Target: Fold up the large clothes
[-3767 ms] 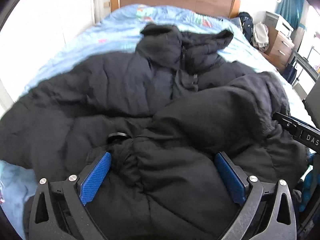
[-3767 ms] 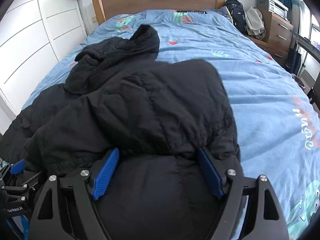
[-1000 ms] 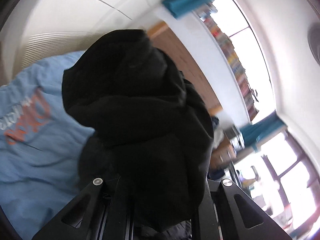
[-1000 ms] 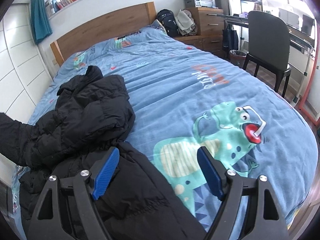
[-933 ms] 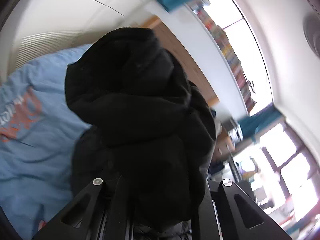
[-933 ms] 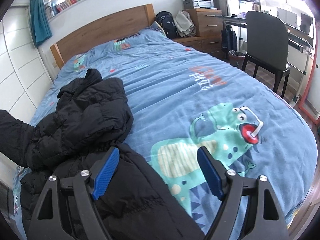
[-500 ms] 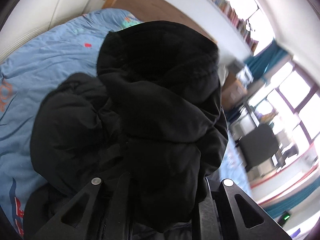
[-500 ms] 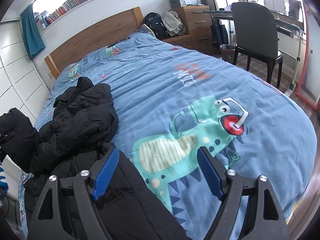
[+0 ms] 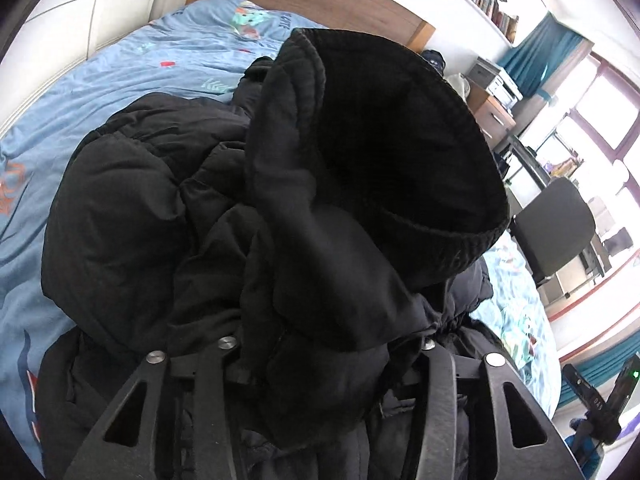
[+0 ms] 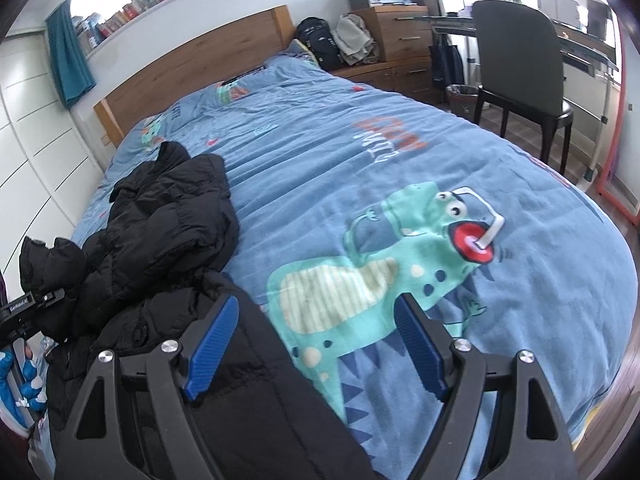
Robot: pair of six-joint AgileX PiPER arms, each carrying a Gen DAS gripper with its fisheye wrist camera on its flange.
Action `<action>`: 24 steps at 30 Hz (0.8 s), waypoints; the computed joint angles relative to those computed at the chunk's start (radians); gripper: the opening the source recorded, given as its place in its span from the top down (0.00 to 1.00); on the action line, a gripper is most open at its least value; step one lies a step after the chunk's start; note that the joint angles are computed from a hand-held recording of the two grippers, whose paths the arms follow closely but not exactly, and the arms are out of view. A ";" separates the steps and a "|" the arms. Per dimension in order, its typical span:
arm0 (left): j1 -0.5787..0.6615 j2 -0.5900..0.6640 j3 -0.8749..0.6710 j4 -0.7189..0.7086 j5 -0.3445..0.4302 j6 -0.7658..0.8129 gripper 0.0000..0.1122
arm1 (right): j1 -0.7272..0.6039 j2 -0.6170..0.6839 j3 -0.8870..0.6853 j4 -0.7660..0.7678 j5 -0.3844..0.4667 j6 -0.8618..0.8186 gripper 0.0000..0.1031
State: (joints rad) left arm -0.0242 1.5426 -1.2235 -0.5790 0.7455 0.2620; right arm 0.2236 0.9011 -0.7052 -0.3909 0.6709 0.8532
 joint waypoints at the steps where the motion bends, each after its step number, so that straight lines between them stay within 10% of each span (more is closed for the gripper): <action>1: 0.009 0.000 -0.009 0.006 0.014 0.001 0.54 | 0.024 0.011 -0.003 -0.018 0.000 0.023 0.23; 14: 0.190 -0.117 0.028 -0.234 0.216 0.347 0.35 | 0.262 0.232 -0.176 -0.151 0.008 0.149 0.23; 24: 0.290 0.048 -0.228 -0.025 0.154 0.246 0.34 | 0.525 0.639 -0.764 -0.152 0.055 -0.037 0.23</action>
State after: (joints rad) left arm 0.2660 1.5907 -1.4515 -0.6037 0.8992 0.5077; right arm 0.7490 1.5398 -1.4691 -0.5424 0.7259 0.8162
